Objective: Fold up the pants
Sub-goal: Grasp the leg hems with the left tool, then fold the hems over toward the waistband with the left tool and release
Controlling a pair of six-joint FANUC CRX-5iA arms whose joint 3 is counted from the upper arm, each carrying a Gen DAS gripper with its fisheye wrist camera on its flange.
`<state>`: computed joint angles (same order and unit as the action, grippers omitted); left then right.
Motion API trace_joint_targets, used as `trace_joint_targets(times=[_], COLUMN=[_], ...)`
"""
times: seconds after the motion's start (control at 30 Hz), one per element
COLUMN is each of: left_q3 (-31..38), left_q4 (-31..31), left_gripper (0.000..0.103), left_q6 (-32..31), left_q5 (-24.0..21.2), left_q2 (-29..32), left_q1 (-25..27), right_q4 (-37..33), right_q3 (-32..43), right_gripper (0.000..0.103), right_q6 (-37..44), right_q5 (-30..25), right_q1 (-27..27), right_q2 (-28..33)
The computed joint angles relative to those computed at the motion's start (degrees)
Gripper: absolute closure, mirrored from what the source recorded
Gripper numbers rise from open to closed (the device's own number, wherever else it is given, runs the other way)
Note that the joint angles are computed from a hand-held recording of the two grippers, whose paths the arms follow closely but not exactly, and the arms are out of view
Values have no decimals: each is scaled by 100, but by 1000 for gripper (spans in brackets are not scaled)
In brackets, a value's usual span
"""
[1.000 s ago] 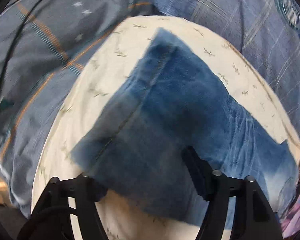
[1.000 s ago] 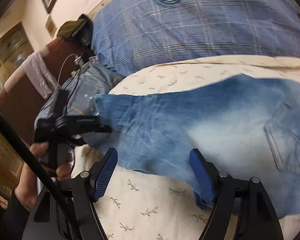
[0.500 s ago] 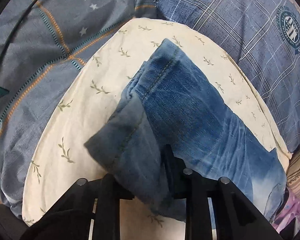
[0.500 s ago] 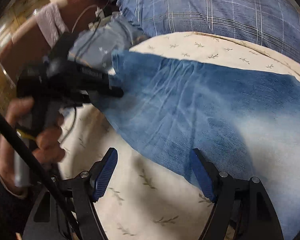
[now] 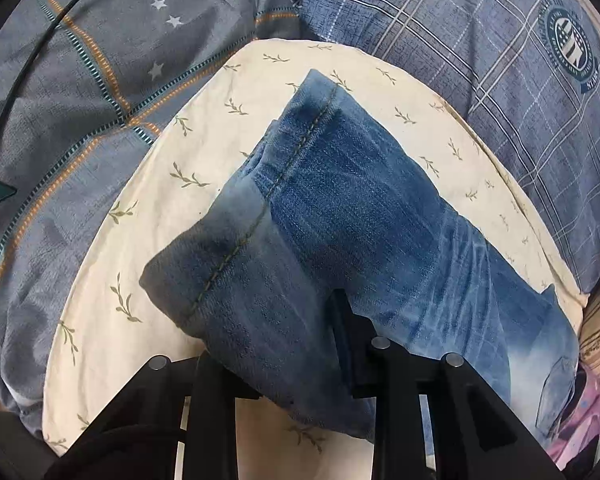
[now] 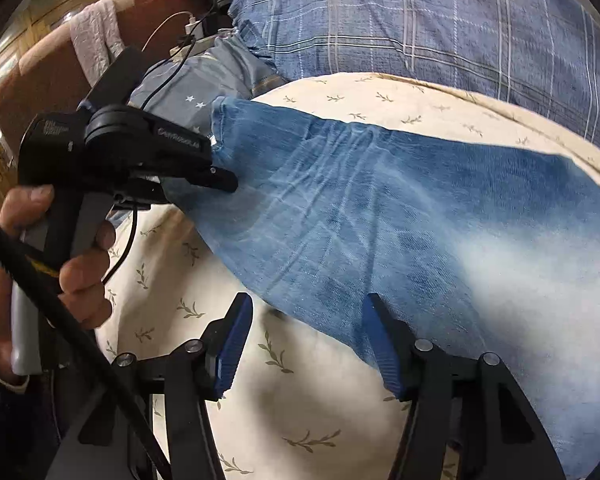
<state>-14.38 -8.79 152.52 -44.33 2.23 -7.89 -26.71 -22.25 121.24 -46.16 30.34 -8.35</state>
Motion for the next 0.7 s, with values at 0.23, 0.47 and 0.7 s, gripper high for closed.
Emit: trace_joint_targets(times=[0.23, 0.47, 0.7], left_q3=[12, -499, 156], left_q4=[-347, -179, -1485], left_gripper=[96, 97, 97], left_q6=[215, 72, 735], left_q5=[104, 840, 128], left_q2=[-268, -841, -1048], left_q1=[-115, -127, -823], right_q4=[-139, 1781, 1257], right_q3=[114, -906, -814], right_gripper=[36, 67, 93], right_q6=[334, -1279, -945], right_q5=[-163, 1261, 1053], right_q1=[-75, 945, 749], right_q2=[55, -272, -580])
